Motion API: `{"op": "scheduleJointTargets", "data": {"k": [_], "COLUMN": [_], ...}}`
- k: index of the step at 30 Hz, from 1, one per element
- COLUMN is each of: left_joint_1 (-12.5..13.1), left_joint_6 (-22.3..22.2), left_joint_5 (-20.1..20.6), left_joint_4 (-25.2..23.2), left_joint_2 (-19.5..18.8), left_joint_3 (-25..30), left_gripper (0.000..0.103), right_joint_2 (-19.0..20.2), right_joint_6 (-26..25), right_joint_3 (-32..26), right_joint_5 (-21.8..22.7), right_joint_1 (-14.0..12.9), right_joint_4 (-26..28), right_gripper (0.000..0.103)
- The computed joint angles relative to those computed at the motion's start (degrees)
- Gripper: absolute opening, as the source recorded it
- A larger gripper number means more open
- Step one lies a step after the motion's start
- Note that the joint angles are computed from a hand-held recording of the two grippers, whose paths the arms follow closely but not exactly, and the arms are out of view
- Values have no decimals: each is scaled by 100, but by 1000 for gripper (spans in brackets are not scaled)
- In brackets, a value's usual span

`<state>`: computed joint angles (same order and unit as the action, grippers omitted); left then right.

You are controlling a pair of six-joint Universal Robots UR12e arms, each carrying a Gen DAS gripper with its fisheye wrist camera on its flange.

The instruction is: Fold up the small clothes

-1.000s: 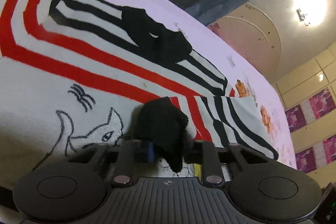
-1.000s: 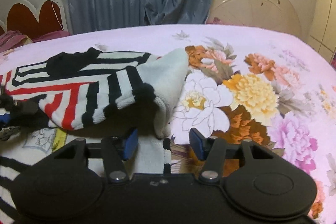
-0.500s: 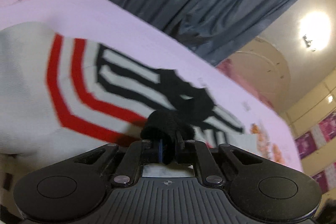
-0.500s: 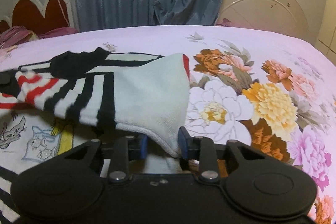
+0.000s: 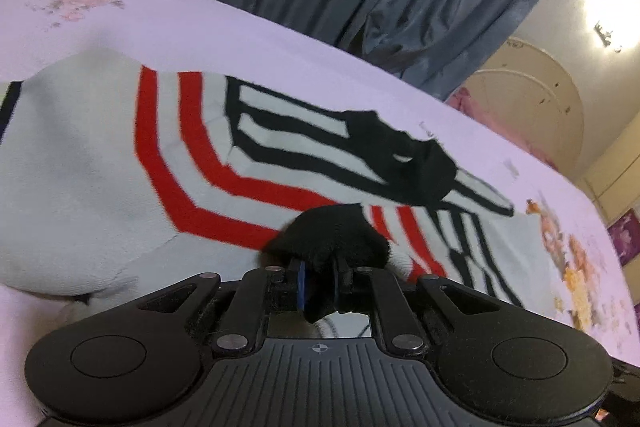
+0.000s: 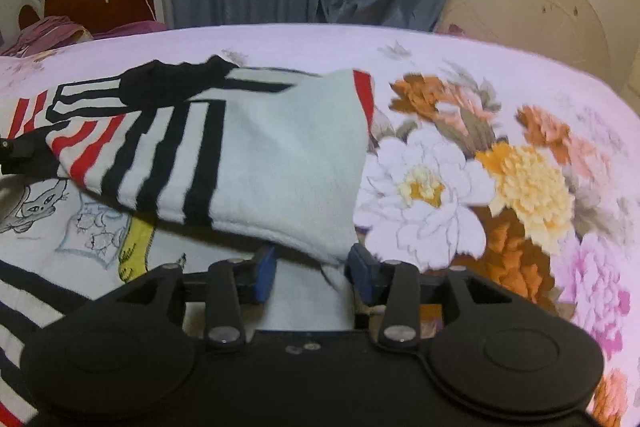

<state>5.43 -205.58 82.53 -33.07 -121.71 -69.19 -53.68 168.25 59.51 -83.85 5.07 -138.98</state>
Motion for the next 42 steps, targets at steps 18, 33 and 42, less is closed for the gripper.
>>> {"op": "scheduleJointTargets", "data": {"k": [18, 33, 42], "left_joint_1": [-177, -89, -139], "left_joint_6": [230, 138, 420], "left_joint_5": [-424, -55, 205], "left_joint_4": [159, 85, 186], "left_joint_2": [-242, -269, -241], "left_joint_3": [410, 232, 185], "left_gripper": [15, 21, 22], "right_joint_2": [360, 1710, 2203], "right_joint_6": [1160, 1789, 1786], "right_joint_3": [-761, -2957, -3755], "right_joint_5": [652, 773, 299], "right_joint_1": [-226, -242, -169], "right_joint_4": [71, 1111, 1286], "right_gripper": [46, 52, 13]}}
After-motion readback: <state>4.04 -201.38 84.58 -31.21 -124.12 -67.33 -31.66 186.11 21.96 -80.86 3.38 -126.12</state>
